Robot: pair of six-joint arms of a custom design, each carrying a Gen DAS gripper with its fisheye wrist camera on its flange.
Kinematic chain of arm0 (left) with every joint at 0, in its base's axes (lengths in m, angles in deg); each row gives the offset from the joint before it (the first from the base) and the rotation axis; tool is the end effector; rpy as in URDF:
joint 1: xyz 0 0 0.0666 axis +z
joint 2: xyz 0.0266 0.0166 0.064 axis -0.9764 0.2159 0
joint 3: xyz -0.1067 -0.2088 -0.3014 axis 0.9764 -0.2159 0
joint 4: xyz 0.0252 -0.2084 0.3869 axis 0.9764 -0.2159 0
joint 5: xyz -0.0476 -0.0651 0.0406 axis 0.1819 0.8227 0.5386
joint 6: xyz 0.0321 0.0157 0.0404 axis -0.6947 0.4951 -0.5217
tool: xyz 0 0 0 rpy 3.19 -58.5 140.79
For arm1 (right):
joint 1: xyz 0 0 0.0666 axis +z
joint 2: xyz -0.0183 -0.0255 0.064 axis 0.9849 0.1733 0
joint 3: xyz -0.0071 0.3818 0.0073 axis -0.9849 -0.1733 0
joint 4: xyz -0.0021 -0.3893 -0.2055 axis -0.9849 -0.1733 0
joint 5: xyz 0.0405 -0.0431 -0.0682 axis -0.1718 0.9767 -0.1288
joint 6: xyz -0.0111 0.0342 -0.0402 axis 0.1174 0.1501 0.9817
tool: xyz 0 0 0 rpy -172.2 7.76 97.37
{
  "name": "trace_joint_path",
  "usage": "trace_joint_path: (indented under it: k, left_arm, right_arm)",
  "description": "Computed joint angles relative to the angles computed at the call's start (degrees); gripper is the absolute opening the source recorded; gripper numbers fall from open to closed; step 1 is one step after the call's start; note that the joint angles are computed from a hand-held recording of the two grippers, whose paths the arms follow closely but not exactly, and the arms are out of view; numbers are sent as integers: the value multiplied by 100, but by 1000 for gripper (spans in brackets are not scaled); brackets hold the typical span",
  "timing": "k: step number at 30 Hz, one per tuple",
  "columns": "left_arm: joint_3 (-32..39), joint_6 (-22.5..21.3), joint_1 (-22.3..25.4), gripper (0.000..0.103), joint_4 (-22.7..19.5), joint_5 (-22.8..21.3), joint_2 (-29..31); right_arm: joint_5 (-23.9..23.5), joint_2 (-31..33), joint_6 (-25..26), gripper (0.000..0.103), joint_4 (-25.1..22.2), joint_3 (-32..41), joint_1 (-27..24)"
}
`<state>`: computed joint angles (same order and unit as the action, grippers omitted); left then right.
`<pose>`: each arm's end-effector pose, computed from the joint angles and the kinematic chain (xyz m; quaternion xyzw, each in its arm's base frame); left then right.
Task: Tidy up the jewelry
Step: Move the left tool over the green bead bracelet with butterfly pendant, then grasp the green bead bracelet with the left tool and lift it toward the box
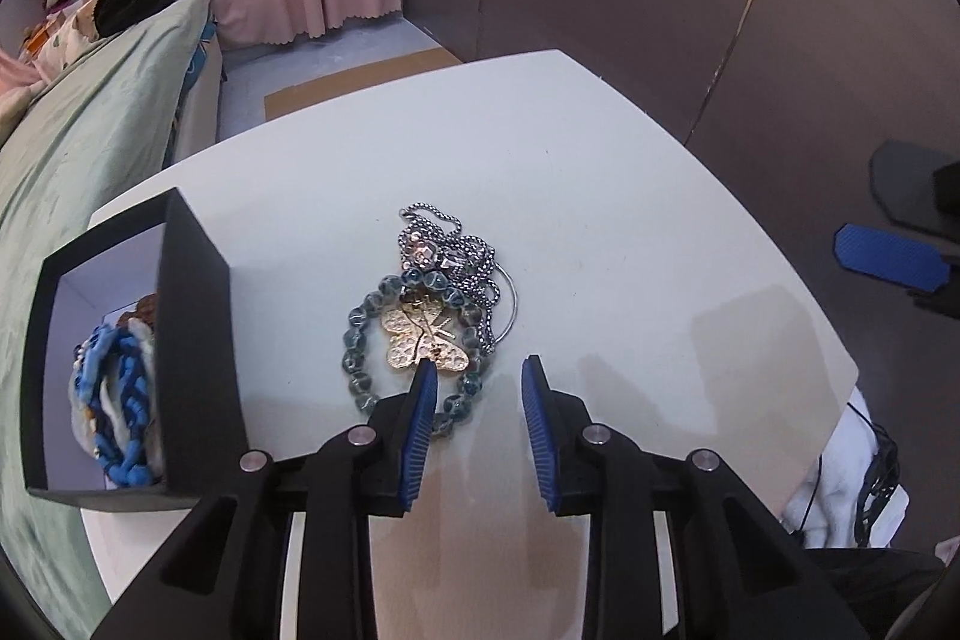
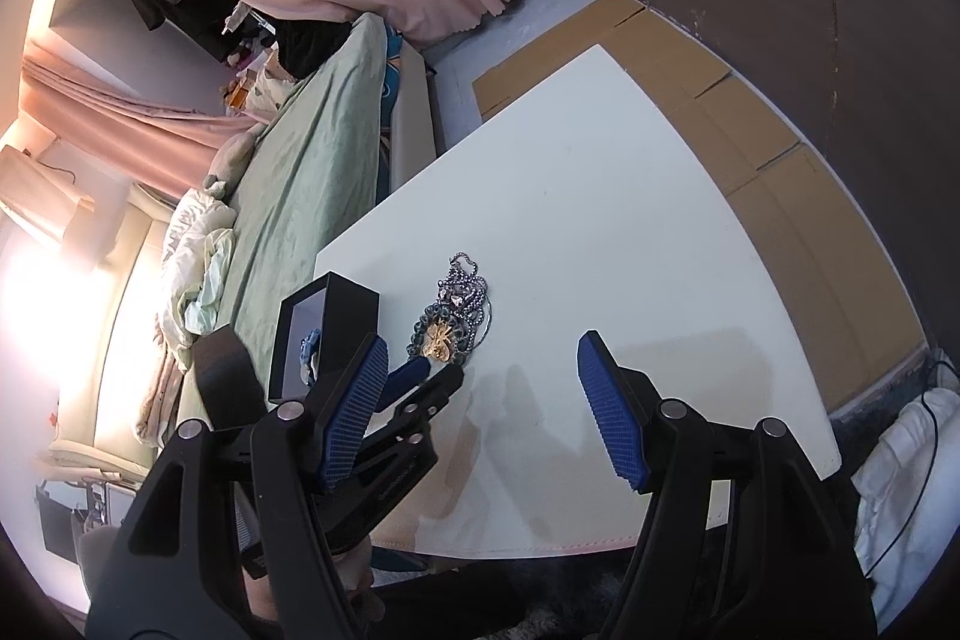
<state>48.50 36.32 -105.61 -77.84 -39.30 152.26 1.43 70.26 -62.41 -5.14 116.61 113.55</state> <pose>0.4914 -0.2713 0.5100 0.3600 0.8882 -0.1393 0.2490 0.3338 0.2136 0.5511 0.2795 0.8648 0.2612 0.3252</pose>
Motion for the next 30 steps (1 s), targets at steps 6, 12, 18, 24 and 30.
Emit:
trace_joint_path:
  k: [6,12,18,24,30]
  left_arm:
    - [-23,-25,-68,26,-12,-128,39]
    - [-102,-129,-105,24,-90,-210,-16]
    - [-161,-199,-98,16,-229,-231,-105]
    - [-229,-149,-81,7,-112,-309,-145]
    - [-225,6,-13,6,-27,-117,-253]
  right_arm:
    - [-44,91,49,67,-49,72,0]
    - [-48,106,63,67,-85,79,27]
    - [-78,138,86,67,-88,107,52]
    - [-128,164,121,67,-104,112,24]
    - [-120,249,131,67,-108,161,68]
